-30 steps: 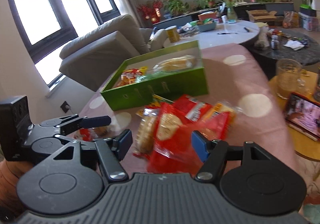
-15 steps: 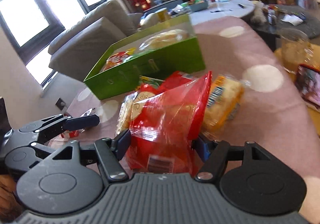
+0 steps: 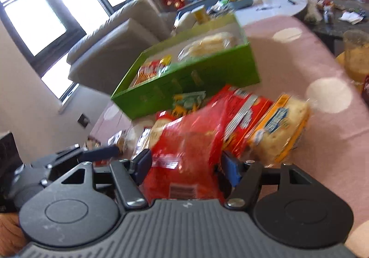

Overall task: Organize snacks
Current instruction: 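Reach the right gripper to the red bread bag and grasp it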

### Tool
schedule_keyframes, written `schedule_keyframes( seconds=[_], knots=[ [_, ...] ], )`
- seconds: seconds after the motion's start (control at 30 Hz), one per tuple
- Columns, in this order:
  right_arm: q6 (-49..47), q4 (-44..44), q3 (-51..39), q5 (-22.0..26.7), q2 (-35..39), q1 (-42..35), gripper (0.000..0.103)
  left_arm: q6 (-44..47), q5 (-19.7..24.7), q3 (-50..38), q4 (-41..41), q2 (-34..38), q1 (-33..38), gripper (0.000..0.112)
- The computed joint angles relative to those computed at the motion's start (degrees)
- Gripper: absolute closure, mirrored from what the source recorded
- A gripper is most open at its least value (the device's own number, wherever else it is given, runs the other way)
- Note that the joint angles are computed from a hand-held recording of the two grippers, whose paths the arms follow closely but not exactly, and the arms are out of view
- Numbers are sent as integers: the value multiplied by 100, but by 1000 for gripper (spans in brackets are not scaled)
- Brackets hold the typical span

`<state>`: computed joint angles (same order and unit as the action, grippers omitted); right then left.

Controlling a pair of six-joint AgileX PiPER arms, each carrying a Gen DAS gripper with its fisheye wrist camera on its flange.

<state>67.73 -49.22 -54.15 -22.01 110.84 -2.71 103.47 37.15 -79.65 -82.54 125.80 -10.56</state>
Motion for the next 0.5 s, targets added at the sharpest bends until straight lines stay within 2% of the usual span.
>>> schedule_keyframes(
  seconds=[0.17, 0.27, 0.3, 0.4, 0.5],
  knots=[
    [1, -17, -178, 481, 4, 172, 32, -713, 82, -481, 351, 311, -175, 24],
    [660, -692, -301, 342, 149, 80, 33, -958, 214, -640, 512, 417, -166, 22],
    [872, -921, -347, 314, 195, 54, 37, -1027, 200, -665, 555, 441, -169, 21],
    [1108, -1160, -398, 198, 259, 3, 42, -1357, 328, -773, 677, 531, -91, 20],
    [1208, -1297, -418, 157, 274, -20, 42, -1228, 356, -751, 620, 536, -70, 18]
  ],
)
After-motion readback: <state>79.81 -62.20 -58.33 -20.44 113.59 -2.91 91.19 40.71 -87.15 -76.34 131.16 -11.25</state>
